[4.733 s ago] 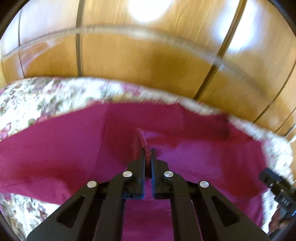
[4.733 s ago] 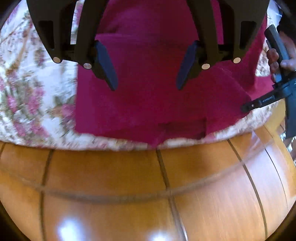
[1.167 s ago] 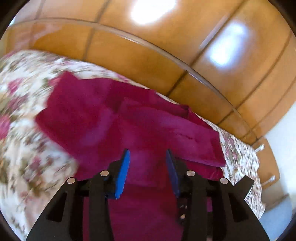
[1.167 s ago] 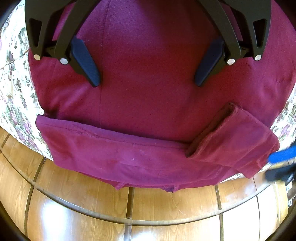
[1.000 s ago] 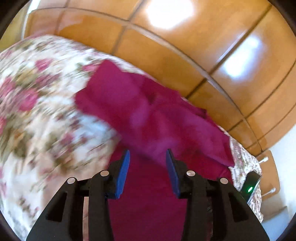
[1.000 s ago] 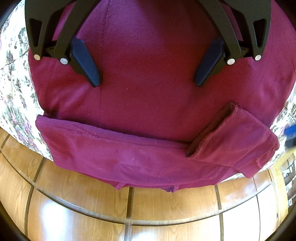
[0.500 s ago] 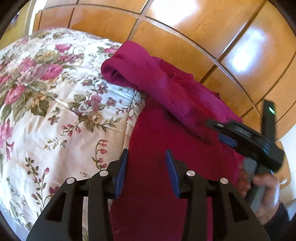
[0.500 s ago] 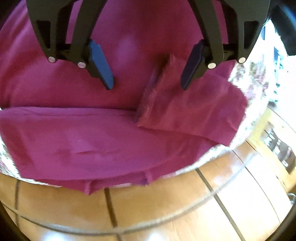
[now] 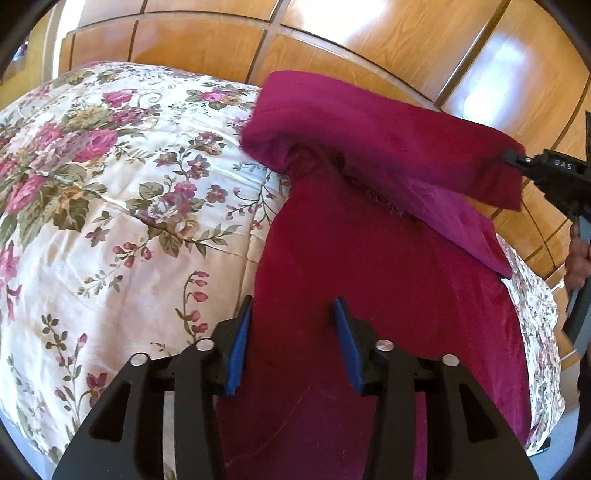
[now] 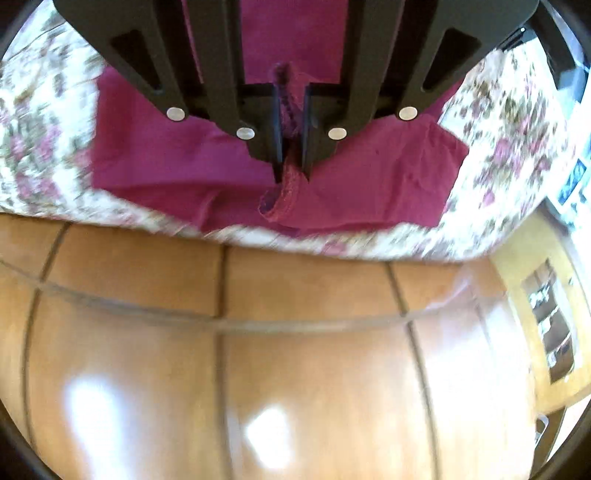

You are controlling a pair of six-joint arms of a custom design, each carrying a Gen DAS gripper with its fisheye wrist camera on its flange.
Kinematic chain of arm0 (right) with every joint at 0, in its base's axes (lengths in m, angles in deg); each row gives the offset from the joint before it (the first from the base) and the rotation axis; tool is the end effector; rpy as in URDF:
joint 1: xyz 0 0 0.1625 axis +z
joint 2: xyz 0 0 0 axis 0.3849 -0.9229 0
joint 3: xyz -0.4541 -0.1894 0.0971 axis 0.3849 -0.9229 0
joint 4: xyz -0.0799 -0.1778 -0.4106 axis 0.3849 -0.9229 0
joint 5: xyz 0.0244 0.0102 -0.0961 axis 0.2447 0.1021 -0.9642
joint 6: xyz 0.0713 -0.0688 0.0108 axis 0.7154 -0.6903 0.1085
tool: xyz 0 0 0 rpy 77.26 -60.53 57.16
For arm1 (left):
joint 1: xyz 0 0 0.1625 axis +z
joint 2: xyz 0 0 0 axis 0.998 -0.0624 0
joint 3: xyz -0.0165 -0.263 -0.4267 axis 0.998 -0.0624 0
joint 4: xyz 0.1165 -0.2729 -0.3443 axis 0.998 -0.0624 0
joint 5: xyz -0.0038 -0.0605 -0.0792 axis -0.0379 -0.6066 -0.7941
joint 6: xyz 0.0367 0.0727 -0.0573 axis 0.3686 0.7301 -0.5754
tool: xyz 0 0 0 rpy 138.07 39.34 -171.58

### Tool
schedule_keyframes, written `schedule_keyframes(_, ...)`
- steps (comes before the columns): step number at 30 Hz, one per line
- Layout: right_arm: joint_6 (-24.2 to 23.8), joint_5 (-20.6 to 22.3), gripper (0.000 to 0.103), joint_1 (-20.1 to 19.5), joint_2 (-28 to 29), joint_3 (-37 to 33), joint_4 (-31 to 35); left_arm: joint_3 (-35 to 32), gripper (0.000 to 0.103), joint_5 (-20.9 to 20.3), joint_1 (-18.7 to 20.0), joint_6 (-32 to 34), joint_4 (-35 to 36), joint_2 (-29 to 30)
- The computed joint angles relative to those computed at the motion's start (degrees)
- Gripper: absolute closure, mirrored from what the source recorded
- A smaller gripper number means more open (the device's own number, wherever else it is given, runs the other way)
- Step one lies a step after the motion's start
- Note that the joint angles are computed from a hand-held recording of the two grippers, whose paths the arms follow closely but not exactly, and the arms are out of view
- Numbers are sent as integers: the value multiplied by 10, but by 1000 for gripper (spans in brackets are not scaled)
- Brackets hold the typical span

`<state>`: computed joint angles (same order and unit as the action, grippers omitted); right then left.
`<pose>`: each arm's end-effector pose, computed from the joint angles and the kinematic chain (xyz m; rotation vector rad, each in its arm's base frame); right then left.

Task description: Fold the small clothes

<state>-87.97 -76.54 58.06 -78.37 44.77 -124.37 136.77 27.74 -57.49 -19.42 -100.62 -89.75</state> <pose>0.0344 -0.5002 0.4204 0.5502 -2.3534 0.9844 -0.3011 -0.4013 -0.0712 0.0955 2.5687 -0.9569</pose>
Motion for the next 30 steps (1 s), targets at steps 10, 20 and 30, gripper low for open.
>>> schedule_keyframes(10,38,-98,95,-80,49,-71,16,-12,59,1,0,-5,57,-11)
schedule_keyframes(20,34,-73,36,-95,30,-37,-67,-68,59,39,11,98,35,-24)
schedule_keyframes(30,-19,-73,25,-79,94,-41,-69,-227,59,41,61,291,32,38)
